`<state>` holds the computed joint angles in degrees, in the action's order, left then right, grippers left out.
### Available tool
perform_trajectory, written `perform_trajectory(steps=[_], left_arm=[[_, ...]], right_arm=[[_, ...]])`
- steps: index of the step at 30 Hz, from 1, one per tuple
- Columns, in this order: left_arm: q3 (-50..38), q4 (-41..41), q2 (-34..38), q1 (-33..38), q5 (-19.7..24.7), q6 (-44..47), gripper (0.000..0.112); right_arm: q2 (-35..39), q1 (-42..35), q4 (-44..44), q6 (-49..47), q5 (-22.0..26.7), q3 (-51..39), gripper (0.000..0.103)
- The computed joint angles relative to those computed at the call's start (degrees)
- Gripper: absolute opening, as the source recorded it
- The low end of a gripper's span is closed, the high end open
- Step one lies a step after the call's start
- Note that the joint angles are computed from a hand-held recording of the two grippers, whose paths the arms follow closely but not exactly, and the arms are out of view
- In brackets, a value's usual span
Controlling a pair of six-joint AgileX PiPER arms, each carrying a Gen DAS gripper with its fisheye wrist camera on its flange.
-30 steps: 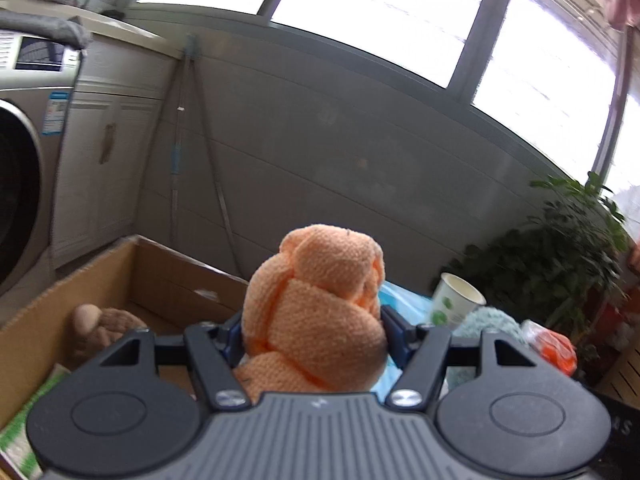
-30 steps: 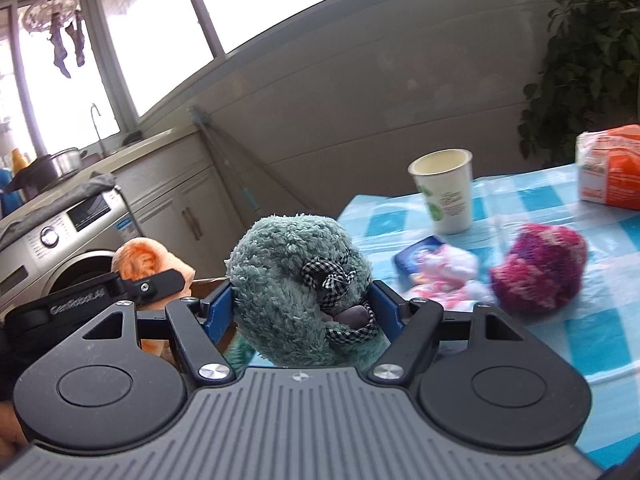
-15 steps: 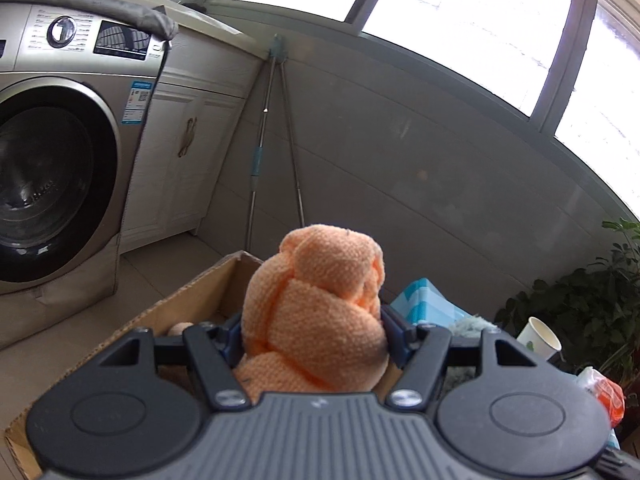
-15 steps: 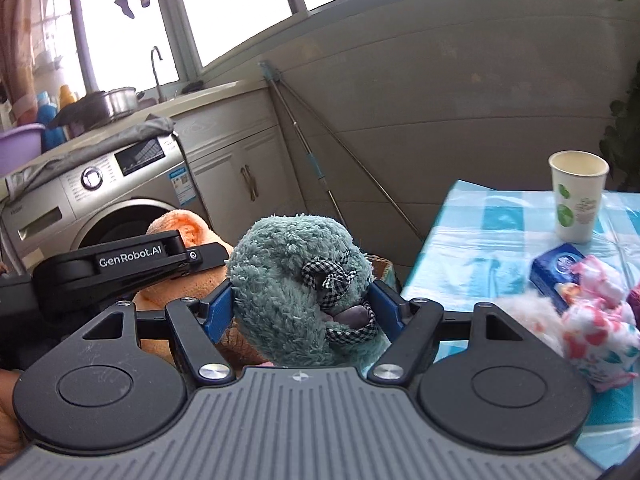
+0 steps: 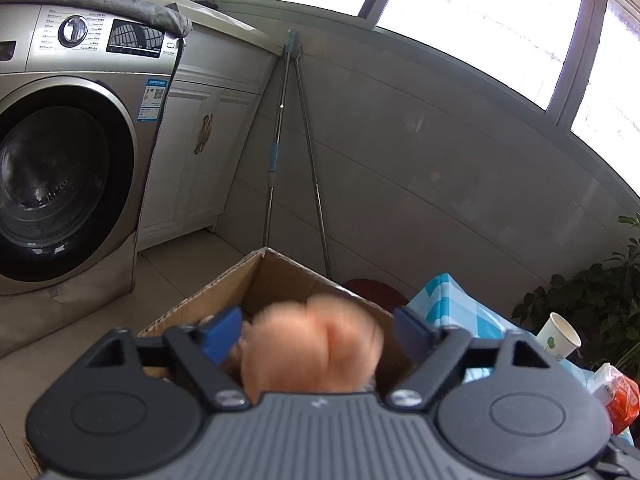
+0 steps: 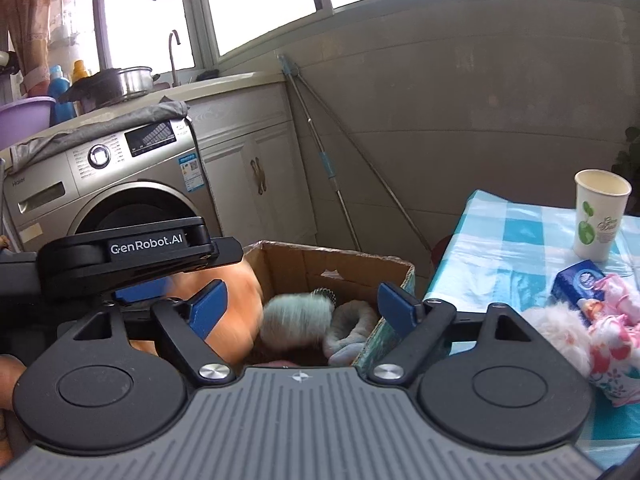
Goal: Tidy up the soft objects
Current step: 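Open the right tool to drop the green hat into the box while the left tool drops the towel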
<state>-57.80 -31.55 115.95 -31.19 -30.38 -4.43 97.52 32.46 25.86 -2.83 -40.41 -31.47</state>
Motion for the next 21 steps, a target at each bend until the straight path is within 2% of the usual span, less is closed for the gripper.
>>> perform_trajectory(steps=[3, 7, 12, 21], left_arm=[[0.35, -0.68, -0.21, -0.73, -0.76, 1.35, 0.102], [0.21, -0.18, -0.22, -1.21, 0.07, 2.07, 0.102], [0.24, 3.49, -0.35, -1.11, 1.23, -1.34, 0.102], [0.74, 5.63, -0.20, -3.19, 0.96, -2.06, 0.102]], right_arm=[[-2.03, 1.27, 4.40, -2.57, -1.66, 2.36, 0.103], [-4.10, 2.79, 8.61, -2.95, -4.38, 5.83, 0.103], [-5.09, 4.80, 11.75, -1.89, -7.98, 9.64, 0.103], [-7.08, 7.58, 16.23, -1.87, -11.53, 14.14, 0.103]])
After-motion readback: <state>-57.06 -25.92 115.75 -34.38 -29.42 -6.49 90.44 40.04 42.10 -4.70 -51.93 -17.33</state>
